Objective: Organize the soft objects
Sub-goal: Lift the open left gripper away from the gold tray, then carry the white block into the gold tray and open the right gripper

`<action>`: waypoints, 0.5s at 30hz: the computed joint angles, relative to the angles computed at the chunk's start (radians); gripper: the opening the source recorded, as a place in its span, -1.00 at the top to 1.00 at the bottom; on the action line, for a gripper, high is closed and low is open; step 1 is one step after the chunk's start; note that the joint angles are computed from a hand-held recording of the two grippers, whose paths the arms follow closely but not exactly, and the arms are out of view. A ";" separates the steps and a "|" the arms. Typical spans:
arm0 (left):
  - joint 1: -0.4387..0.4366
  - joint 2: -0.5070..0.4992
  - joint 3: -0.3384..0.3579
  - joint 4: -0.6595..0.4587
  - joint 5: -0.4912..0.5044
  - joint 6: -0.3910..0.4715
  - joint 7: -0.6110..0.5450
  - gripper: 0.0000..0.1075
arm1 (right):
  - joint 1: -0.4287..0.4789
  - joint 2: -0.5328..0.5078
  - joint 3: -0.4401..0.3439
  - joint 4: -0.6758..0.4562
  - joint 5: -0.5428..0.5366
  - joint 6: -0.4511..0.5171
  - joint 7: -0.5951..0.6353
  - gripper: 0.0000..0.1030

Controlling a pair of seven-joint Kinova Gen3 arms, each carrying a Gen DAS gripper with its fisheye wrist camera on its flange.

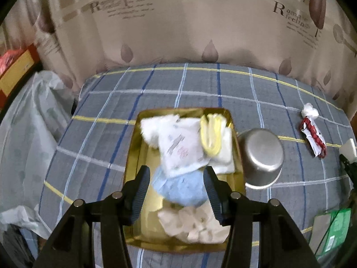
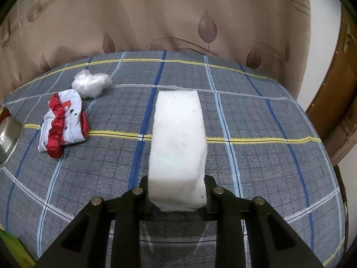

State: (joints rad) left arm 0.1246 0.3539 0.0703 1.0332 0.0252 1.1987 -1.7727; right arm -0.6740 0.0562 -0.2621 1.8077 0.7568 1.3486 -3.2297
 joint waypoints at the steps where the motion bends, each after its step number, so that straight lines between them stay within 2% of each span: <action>1: -0.009 -0.005 -0.002 0.011 0.007 -0.001 -0.002 0.05 | 0.000 0.004 0.000 -0.005 0.001 0.007 0.006 0.55; 8: -0.089 -0.048 -0.021 0.108 0.058 -0.054 0.005 0.05 | 0.004 -0.019 -0.004 -0.050 -0.032 0.010 0.040 0.55; 15: -0.162 -0.068 -0.029 0.162 0.114 -0.092 -0.003 0.05 | -0.041 0.011 -0.026 -0.230 -0.007 0.119 0.147 0.55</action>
